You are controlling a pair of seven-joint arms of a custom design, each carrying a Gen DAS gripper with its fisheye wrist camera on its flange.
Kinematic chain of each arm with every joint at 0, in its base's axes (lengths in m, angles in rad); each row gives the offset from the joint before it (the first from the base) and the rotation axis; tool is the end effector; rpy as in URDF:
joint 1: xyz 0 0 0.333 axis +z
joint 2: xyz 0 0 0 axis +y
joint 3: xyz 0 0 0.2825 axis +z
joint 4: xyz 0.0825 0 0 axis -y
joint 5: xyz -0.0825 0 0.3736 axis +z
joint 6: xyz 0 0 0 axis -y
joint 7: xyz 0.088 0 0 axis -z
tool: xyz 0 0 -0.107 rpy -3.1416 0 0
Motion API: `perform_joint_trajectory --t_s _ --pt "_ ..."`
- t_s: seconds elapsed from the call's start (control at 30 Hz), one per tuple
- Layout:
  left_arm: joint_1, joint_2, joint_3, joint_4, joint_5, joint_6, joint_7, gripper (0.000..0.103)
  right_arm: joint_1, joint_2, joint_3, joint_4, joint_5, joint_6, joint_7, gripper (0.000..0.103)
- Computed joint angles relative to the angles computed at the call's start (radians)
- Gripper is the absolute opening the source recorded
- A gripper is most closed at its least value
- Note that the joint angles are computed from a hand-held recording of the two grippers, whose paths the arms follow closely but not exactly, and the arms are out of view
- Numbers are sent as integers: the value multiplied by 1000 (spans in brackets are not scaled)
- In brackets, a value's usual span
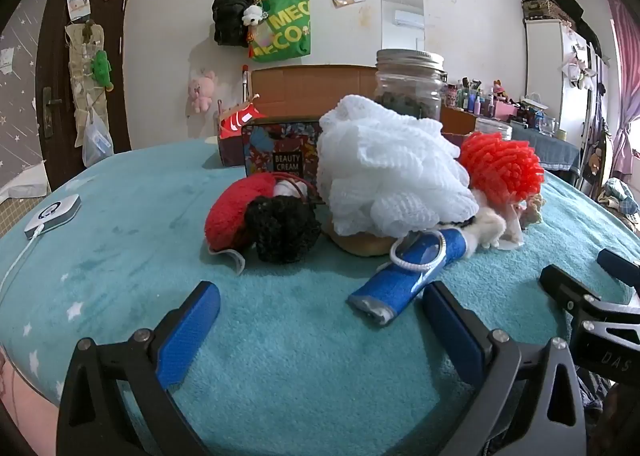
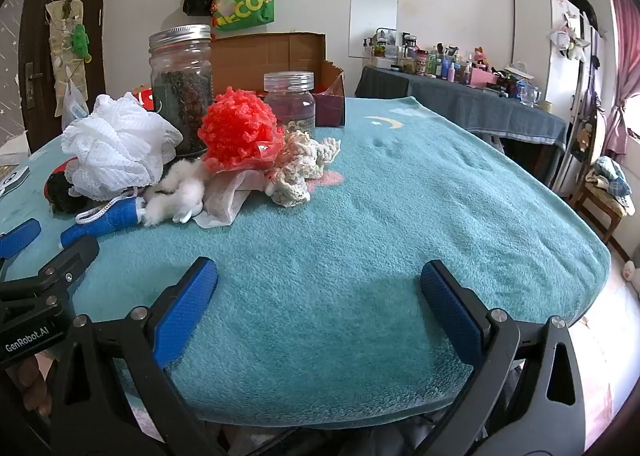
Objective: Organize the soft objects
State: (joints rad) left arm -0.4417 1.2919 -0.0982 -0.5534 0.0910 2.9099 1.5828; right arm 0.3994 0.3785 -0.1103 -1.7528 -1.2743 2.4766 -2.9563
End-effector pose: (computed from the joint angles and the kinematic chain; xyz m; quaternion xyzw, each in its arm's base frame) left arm 0.7224 -0.3718 0.3360 -0.4388 0.7408 -0.4365 0.2611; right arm 0.6290 0.1970 0.3647 -0.4434 0.7590 -0.4140 0.2365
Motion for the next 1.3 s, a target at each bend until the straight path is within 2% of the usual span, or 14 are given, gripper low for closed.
perform_joint_trajectory --t_s 1.3 --pt "-2 7 2 12 -8 -5 4 103 2 0 0 1 4 -4 -6 103"
